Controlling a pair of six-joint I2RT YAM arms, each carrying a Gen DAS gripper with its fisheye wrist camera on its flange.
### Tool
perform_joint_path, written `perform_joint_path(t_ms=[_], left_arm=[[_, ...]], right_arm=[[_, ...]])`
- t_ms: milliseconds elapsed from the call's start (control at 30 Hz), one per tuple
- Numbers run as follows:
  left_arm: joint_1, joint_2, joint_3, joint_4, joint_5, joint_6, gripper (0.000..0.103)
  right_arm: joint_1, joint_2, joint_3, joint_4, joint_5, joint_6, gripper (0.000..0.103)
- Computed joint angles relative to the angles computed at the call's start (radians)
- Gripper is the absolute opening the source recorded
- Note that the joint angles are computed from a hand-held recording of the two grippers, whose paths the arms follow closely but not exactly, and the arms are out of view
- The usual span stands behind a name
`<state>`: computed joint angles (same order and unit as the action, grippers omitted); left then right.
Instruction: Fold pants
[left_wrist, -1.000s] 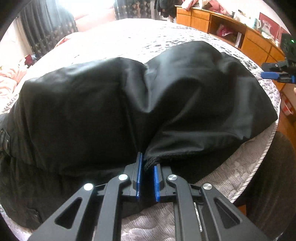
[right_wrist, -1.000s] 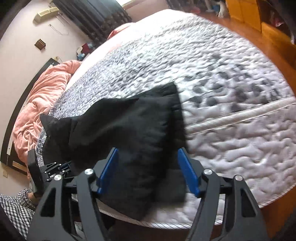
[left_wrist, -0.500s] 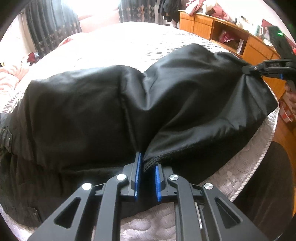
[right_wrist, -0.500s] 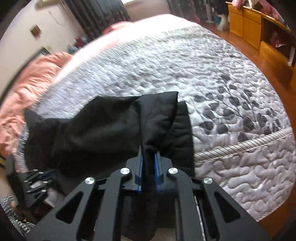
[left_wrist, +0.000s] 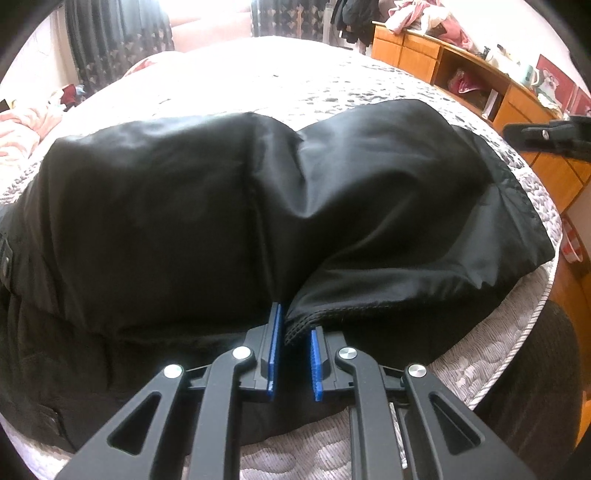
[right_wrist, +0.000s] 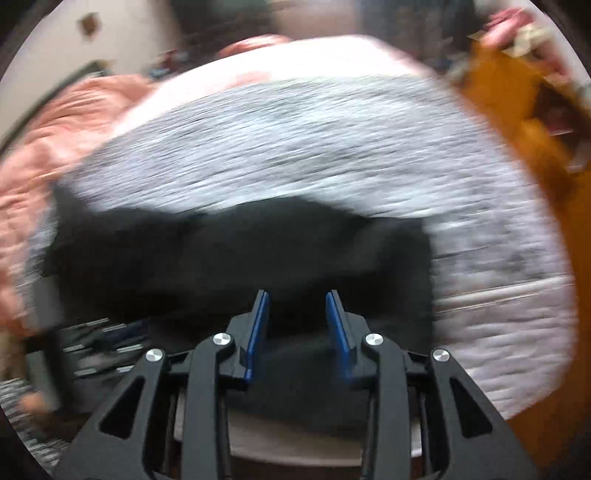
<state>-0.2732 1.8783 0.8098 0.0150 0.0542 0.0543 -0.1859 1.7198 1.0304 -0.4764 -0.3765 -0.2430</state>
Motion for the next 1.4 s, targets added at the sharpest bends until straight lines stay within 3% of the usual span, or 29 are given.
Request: perform_joint_path(t_ms=[67, 133, 200, 333, 400, 433, 467, 567, 633, 767, 1000, 1067, 1100, 1167, 1400], left_arm=[[0.007, -0.004, -0.008, 0.006, 0.009, 0.001, 0.013], [0.019, -0.012, -0.016, 0.008, 0.023, 0.01, 0.013], [0.031, -0.019, -0.019, -0.003, 0.04, 0.027, 0.016], [0.066, -0.102, -0.014, -0.127, 0.09, 0.103, 0.025], [0.134, -0.157, 0.0, -0.231, 0.166, 0.113, 0.049], [0.187, -0.197, -0.011, -0.252, 0.205, 0.094, 0.068], [0.237, -0.225, -0.022, -0.257, 0.235, 0.081, 0.073], [0.412, -0.19, 0.057, -0.35, 0.298, 0.085, 0.072], [0.511, -0.092, 0.161, -0.391, 0.296, 0.065, 0.07], [0.641, 0.106, 0.397, -0.498, 0.404, -0.004, 0.066], [0.695, 0.294, 0.668, -0.636, 0.493, -0.06, 0.065], [0.711, 0.309, 0.68, -0.638, 0.532, -0.09, 0.03], [0.724, 0.309, 0.68, -0.64, 0.535, -0.091, 0.026], [0.739, 0.283, 0.64, -0.597, 0.547, -0.097, 0.009], [0.766, -0.049, 0.276, -0.32, 0.528, -0.092, 0.004]], right_arm=[[0.05, 0.084, 0.029, -0.031, -0.022, 0.013, 0.029], [0.092, 0.193, 0.072, -0.047, 0.079, 0.061, 0.032], [0.078, 0.309, 0.121, -0.056, 0.086, 0.107, 0.032], [0.071, 0.306, 0.124, -0.074, 0.09, 0.115, 0.031], [0.093, 0.301, 0.112, -0.052, 0.136, 0.108, 0.031], [0.104, 0.295, 0.1, -0.04, 0.158, 0.105, 0.031], [0.115, 0.287, 0.09, -0.029, 0.179, 0.11, 0.031], [0.131, 0.28, 0.076, -0.008, 0.216, 0.125, 0.032], [0.139, 0.281, 0.074, 0.0, 0.231, 0.132, 0.032], [0.136, 0.267, 0.062, -0.001, 0.208, 0.145, 0.032], [0.113, 0.278, 0.085, -0.023, 0.206, 0.118, 0.032], [0.113, 0.281, 0.089, -0.024, 0.201, 0.121, 0.032], [0.113, 0.285, 0.092, -0.023, 0.199, 0.121, 0.032], [0.113, 0.289, 0.095, -0.024, 0.195, 0.121, 0.032], [0.107, 0.314, 0.126, -0.042, 0.175, 0.118, 0.032]])
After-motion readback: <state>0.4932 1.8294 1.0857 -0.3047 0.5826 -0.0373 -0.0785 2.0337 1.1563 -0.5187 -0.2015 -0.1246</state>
